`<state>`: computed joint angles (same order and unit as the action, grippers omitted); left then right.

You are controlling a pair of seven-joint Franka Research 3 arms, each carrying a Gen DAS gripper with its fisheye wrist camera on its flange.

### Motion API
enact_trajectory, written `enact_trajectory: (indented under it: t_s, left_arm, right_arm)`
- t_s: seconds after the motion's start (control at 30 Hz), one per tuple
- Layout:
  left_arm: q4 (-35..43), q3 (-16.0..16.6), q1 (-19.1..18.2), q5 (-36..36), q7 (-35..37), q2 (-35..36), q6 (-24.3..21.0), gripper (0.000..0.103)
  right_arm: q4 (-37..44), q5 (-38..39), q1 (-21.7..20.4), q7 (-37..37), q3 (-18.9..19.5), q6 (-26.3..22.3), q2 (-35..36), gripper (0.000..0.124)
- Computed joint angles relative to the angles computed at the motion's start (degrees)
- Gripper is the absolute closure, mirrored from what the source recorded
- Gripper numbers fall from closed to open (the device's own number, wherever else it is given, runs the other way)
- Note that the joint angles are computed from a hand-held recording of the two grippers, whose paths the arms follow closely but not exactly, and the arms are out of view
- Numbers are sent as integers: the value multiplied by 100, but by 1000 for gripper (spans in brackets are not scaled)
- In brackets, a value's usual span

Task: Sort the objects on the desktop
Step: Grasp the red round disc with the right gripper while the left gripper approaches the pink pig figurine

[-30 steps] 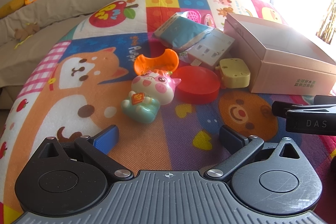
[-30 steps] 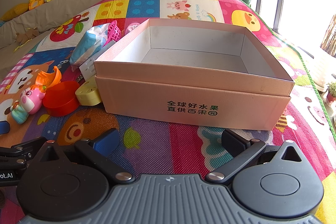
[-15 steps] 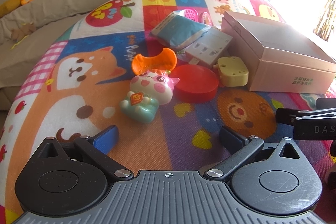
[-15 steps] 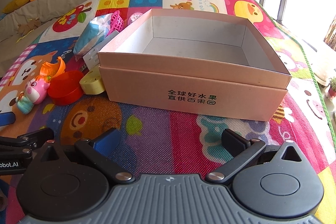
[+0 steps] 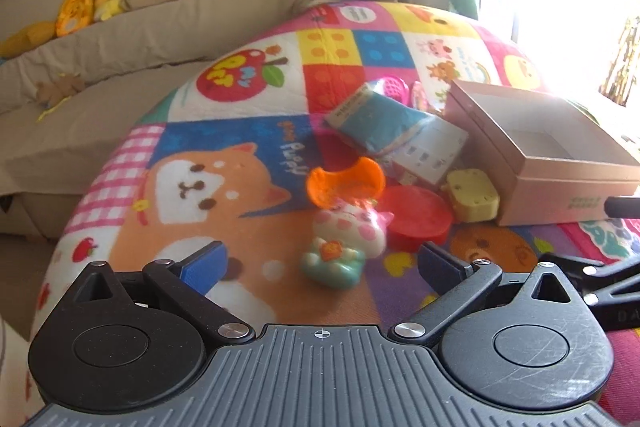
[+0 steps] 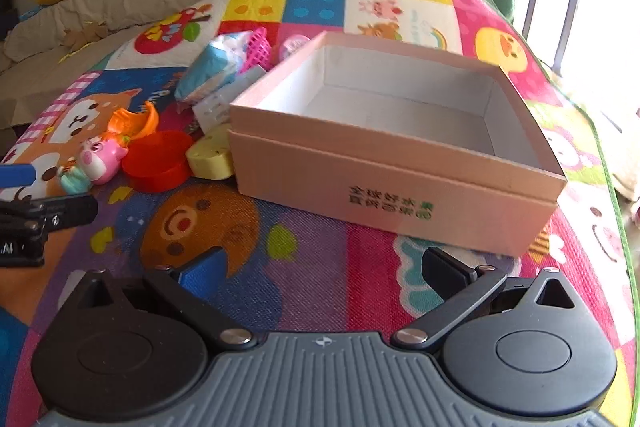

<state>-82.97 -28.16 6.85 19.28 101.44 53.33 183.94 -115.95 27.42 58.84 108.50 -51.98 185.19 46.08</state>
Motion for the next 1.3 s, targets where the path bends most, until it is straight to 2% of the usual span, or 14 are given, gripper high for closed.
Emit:
enact_trajectory:
  t_s: [0.07,0.13,0.17,0.27,0.37,0.53,0.57,0.7,0.93,1.0,1.1,1.17,1.23,1.3]
  left_arm:
    - [302,366,-217,-176,-253,11,-58,0]
    - [553,476,-256,-300,-406,85,-141,0]
    - [646,527,-266,-361,-486,114,-145,0]
    - [729,328,-51,-396,-500,191,-129,0]
    - [663,-31,280,-348,-355,243,-145,0]
    - [788,-453,566,-475,-36,441,-455,0]
    - [829,-468,561,-537,22,471,-506,0]
    - [876,-608,587,-723,366,549,-600,0]
    - [906,-1307,806,-861,1458,822,-890,0]
    - [1155,-907,423,-997,1343,790,-960,0]
    - [1474,-196,-116,-1333,799,684,-912,0]
    - [1483,-141,-128,-1437,686,641,-830,0]
    - [1379,-193,-42,-1419,732,589,-748,0]
    - [1309,-217,24,-1368,777,559,-705,0]
  right_arm:
    - [35,-237,100,-411,-8,516,93,21]
    - [277,-635,-383,-937,538,827,-161,23]
    - [514,-863,-709,-1160,872,803,-252,31]
    - [1479,-1275,-1465,-1708,1582,344,-86,48]
    - [2445,-1093,-1613,-1809,1477,5,586,48]
    - [3829,-1157,-3427,-2210,3315,-1197,663,46]
    - [3921,-1301,-3623,-2075,3536,-1196,692,43]
    - [3551,-1565,-3927,-2239,4055,-986,426,43]
    - [1564,-1699,-4264,-2956,4822,-151,-748,58]
    - [1200,-1533,-4171,-2979,4753,91,-931,58]
    - [1210,-888,-3234,-3009,3748,448,-772,58]
    - [1437,-868,-3389,-2908,3855,408,-689,58]
    - [1865,-935,-3616,-2836,4025,-5,-539,58]
    - [2392,-908,-3270,-2383,3501,-686,-227,53]
